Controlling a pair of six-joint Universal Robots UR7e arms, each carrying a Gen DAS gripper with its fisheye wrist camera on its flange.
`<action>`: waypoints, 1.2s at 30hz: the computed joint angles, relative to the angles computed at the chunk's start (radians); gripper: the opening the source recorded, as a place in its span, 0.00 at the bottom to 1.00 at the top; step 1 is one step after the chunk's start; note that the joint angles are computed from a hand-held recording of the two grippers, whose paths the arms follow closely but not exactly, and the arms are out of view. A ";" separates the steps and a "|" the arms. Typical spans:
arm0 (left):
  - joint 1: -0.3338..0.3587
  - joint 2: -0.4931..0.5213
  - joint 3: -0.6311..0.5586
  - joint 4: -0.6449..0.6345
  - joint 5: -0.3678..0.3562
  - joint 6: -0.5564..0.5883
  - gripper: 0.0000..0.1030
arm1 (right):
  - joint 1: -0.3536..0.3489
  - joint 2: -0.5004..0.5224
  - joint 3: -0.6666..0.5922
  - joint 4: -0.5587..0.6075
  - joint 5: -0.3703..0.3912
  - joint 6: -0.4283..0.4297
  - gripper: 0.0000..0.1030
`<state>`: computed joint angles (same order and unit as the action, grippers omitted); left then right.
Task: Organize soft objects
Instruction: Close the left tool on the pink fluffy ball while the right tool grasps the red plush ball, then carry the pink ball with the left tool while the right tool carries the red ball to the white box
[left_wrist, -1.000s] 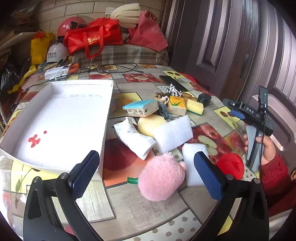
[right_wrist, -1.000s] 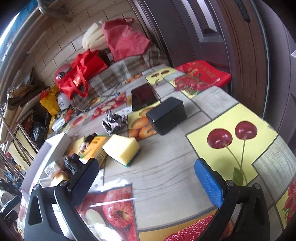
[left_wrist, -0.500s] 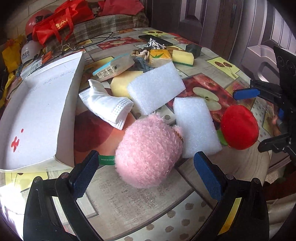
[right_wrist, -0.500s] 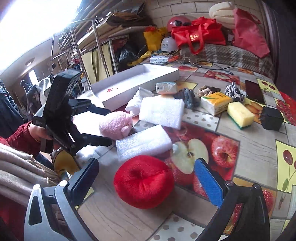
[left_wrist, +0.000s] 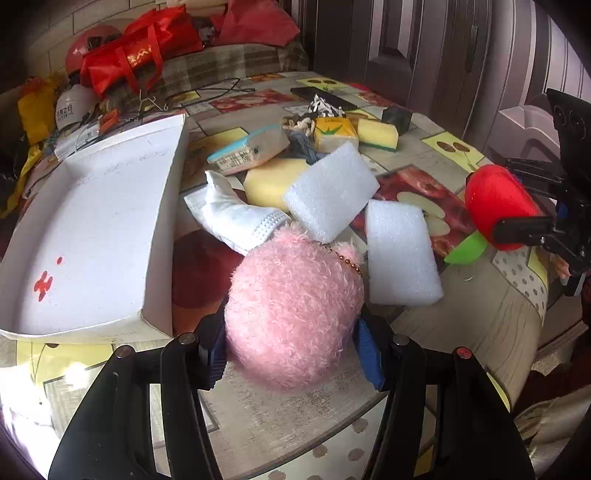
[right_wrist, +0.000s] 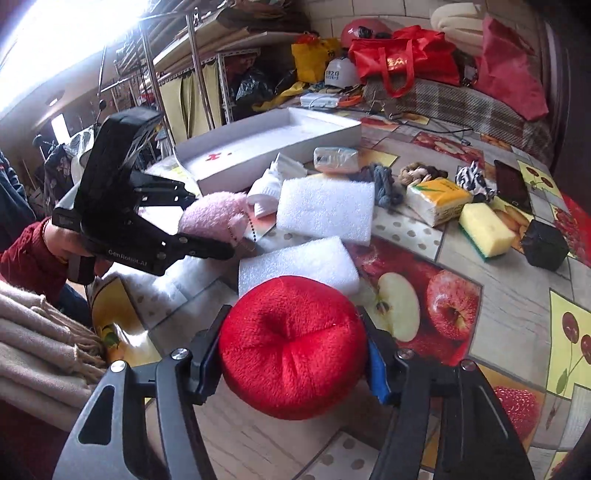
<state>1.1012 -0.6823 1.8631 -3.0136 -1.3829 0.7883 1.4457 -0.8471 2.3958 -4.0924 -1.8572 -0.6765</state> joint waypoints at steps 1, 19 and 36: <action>0.007 -0.008 0.016 -0.069 -0.025 -0.001 0.56 | -0.002 0.009 0.005 -0.091 0.021 0.003 0.61; 0.075 0.073 0.001 -0.744 -0.013 -0.131 0.57 | -0.001 0.249 -0.216 -0.629 0.047 -0.003 0.61; 0.105 0.084 -0.049 -0.831 0.042 -0.127 0.57 | 0.097 0.354 -0.400 -0.347 0.108 -0.014 0.61</action>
